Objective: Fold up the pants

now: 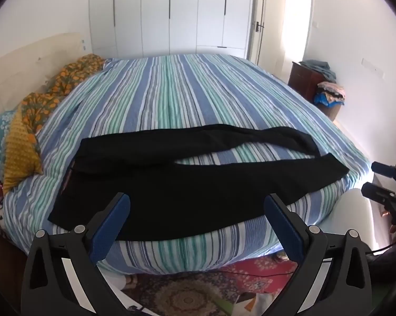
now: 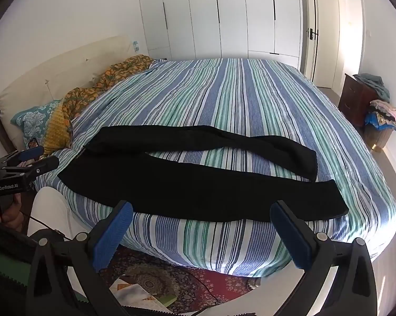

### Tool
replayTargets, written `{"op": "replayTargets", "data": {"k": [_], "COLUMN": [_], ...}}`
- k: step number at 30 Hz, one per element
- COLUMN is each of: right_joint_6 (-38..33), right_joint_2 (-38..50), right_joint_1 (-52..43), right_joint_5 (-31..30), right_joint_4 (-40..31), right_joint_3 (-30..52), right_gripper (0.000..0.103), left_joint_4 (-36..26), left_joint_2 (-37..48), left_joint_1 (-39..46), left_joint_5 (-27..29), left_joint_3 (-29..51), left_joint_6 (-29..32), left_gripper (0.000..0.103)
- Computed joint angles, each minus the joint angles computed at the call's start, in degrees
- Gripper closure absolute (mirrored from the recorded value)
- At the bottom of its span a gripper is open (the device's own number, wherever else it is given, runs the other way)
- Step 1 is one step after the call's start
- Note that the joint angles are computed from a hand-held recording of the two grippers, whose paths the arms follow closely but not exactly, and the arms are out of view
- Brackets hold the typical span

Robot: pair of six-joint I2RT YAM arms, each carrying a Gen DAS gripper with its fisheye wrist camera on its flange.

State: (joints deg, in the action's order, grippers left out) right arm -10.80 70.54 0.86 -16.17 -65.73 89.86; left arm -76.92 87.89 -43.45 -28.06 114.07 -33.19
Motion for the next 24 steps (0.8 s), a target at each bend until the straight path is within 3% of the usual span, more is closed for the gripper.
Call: {"op": "replayTargets", "data": {"k": [24], "right_joint_6": [0.9], "right_joint_2": [-0.13], "right_joint_1": [-0.47], "right_joint_5": [0.99], "right_joint_4": [-0.39], "right_joint_3": [-1.67], "right_gripper": [0.0], "left_joint_4": [1.12], "left_joint_2": [-0.9], "left_joint_1": [-0.02], "left_joint_5": [0.51], "left_joint_3": [-1.81], "left_joint_6": [0.03], "left_gripper": [0.001]}}
